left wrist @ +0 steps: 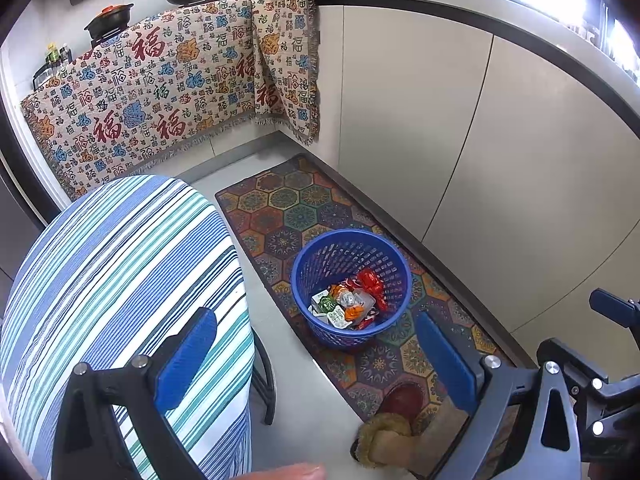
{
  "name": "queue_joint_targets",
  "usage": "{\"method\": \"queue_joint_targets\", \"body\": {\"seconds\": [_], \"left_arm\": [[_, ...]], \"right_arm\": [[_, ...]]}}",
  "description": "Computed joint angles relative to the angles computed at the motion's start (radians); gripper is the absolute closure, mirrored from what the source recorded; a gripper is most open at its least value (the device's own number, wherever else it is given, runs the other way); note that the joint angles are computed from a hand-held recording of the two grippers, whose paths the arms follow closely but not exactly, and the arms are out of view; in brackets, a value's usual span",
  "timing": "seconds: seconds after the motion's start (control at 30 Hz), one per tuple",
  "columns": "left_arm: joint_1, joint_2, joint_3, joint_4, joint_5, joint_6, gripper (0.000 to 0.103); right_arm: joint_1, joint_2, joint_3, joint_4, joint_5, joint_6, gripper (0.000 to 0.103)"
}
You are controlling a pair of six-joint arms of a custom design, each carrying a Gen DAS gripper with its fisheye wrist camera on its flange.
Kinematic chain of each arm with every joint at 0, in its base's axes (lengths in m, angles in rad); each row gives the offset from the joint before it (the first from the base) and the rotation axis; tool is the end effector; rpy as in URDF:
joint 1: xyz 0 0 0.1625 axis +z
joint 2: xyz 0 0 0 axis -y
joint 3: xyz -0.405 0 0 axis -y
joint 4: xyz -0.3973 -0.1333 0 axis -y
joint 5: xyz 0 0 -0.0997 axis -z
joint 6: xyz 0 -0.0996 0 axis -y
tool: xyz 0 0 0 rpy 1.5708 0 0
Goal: Collect trash
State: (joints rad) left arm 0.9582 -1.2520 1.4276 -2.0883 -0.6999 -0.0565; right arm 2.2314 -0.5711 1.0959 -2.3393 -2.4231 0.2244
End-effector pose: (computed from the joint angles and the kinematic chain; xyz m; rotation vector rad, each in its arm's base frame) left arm -0.1929 -0.6388 0.4507 0.4583 2.2853 -0.7338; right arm 0.5352 -0.5937 0.1428 0.3844 -2.3439 0.7235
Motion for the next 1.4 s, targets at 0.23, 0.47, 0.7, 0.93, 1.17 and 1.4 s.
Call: {"method": "queue_joint_targets", "body": {"seconds": [0.23,0.47,0.7,0.93,1.17,1.4], "left_arm": [[-0.001,0.003,-0.002,-0.002,0.002,-0.001,0.001],[-0.001,0.002,-0.001,-0.003,0.000,0.000,0.001],[-0.001,0.005,-0.003,0.001,0.000,-0.003,0.001],[-0.002,0.004,-0.001,0.001,0.000,-0.004,0.001],[0.003,0.001,0.002,-0.004,-0.013,-0.004,0.001],[-0.002,-0.010,0.029,-0.045,-0.018,0.032,0.001]], "right_arm": [[0.000,-0.001,-0.002,0.002,0.002,0.001,0.000],[-0.002,-0.002,-0.001,-0.005,0.006,-0.009,0.000],[-0.004,-0.001,-0.004,0.001,0.009,-0.008,0.000],[-0.004,-0.002,-0.003,0.001,0.009,-0.007,0.000],[-0.005,0.000,-0.006,0.005,0.009,-0.006,0.000],[-0.009,0.000,-0.006,0.004,0.011,-0.007,0.000]]}}
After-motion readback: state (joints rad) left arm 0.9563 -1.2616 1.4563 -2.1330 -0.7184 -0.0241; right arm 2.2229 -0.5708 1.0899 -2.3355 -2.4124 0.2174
